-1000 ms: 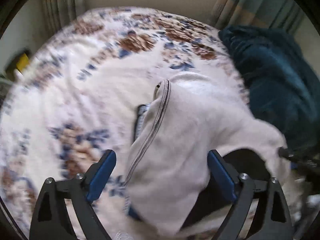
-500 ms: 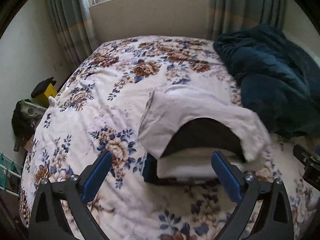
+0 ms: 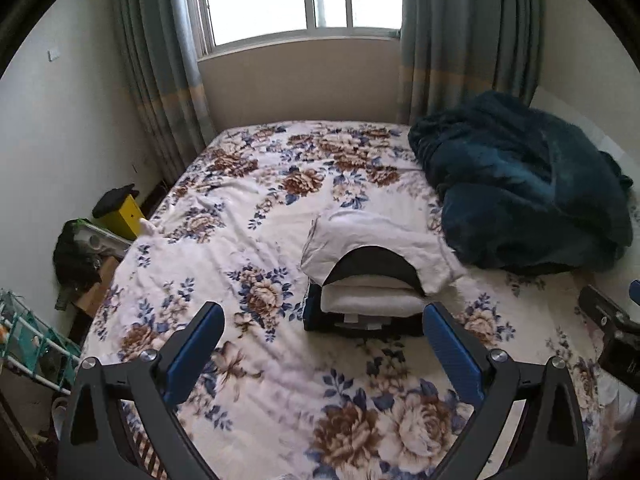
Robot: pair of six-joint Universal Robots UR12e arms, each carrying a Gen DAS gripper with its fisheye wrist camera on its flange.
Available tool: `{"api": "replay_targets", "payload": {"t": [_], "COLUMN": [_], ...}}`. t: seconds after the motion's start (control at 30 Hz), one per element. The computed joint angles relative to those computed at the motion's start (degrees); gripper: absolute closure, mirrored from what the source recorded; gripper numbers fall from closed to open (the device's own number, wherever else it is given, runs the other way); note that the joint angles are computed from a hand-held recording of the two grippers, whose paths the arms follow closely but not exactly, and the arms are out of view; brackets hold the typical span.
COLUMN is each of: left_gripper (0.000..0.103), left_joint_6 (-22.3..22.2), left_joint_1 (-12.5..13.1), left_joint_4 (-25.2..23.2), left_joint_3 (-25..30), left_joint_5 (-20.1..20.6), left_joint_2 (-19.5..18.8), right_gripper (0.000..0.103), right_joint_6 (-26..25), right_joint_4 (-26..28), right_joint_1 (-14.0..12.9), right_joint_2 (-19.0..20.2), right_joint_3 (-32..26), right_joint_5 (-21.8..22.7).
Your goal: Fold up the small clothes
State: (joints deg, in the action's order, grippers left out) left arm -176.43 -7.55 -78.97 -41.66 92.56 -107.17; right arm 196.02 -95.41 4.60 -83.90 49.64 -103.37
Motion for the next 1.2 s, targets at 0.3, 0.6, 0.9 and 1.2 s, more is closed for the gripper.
{"api": "replay_targets", "payload": {"t": [0.3, 0.6, 0.9, 1.2], "left_gripper": [0.002, 0.002, 0.002, 0.0], "left_joint_6": [0.3, -0.9, -2.6, -3.1], "left_joint_1": [-1.0, -1.3, -1.4, -1.5], "left_joint_4": [-2.6, -2.4, -1.4, -1.2], "left_joint_3": [1.4, 0.3, -1.2, -1.4], "left_joint_5": [0.5, 0.4, 0.7, 1.1], "left_joint_2": [4.5, 7.7, 9.7, 10.0], "right_gripper": [0.0, 0.0, 0.0, 0.0], "right_joint_6": [-1.2, -3.1, -3.8, -4.8], "right_joint_4": [6.4, 8.3, 9.8, 11.0], "right_joint_1": [0.9, 2.1, 1.1, 0.3], "right_joint_2": [-3.4, -5.4, -6.1, -5.1], "right_joint_3": [-6.7, -10.5, -11.8, -14.7], "right_joint_5": [1.4, 0.7, 1.7, 3.8]}}
